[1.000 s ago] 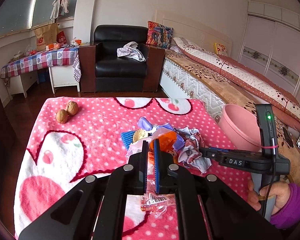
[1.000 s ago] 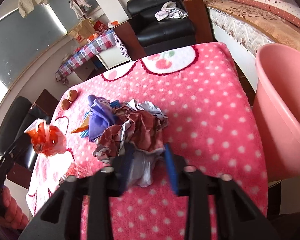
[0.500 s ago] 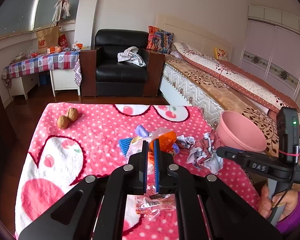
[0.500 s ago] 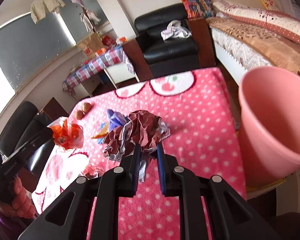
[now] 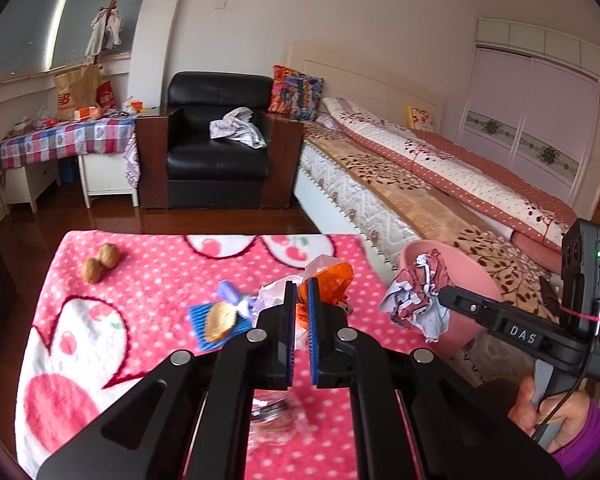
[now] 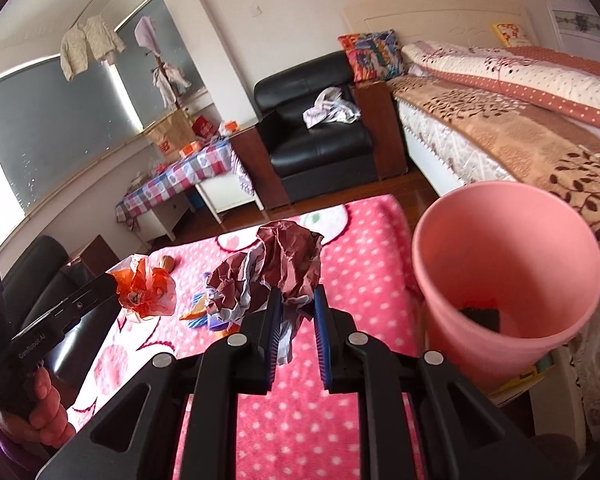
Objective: Collect trash
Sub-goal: 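Carry both items to the pink bucket and open the right tool to drop the paper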
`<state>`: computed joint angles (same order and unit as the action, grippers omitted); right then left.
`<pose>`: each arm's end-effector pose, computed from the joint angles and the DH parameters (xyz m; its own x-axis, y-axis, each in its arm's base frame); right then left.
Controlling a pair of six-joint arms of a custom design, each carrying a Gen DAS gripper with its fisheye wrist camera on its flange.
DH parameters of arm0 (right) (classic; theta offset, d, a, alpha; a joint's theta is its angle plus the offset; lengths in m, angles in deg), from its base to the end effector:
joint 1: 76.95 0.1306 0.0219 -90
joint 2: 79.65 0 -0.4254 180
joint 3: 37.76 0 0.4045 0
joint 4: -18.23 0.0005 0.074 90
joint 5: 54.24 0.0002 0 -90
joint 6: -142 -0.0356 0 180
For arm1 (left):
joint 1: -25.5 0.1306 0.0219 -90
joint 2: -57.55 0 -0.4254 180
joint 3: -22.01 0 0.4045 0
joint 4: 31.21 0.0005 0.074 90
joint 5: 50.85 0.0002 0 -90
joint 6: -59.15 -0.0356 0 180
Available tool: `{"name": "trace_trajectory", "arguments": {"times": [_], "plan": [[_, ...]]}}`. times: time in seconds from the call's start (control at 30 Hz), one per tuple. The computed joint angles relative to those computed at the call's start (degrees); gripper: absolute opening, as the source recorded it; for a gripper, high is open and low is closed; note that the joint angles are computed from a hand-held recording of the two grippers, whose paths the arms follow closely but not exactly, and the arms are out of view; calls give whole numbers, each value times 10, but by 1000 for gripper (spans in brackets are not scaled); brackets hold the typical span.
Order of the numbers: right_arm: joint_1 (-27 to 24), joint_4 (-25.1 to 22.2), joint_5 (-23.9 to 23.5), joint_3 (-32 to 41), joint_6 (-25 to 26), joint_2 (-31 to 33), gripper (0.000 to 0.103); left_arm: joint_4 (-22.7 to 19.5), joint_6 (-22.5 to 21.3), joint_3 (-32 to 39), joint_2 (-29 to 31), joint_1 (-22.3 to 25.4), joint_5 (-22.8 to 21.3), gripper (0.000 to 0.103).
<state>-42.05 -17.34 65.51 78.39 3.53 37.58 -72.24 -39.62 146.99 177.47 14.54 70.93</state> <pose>0.5886 0.3885 0.4384 -0.4520 0.4771 -0.7537 0.2536 0.8788 0.4042 0.7045 -0.1560 0.4736 -0.4815 0.2253 -0.8470 0.6612 0.7277 -0.1823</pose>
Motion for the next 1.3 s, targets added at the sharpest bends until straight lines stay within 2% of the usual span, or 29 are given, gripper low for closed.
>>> {"name": "trace_trajectory", "arguments": {"times": [0.27, 0.73, 0.87, 1.3], "plan": [[-5, 11, 45, -72, -33, -53, 15, 2, -5, 14, 1, -34, 16, 5], [-37, 6, 100, -182, -96, -128, 15, -42, -9, 86, 41, -102, 24, 5], [-47, 2, 100, -196, -108, -134, 15, -49, -18, 96, 51, -120, 18, 5], [-73, -1, 76, -227, -122, -139, 16, -119, -42, 171, 112, -159, -1, 5]]}}
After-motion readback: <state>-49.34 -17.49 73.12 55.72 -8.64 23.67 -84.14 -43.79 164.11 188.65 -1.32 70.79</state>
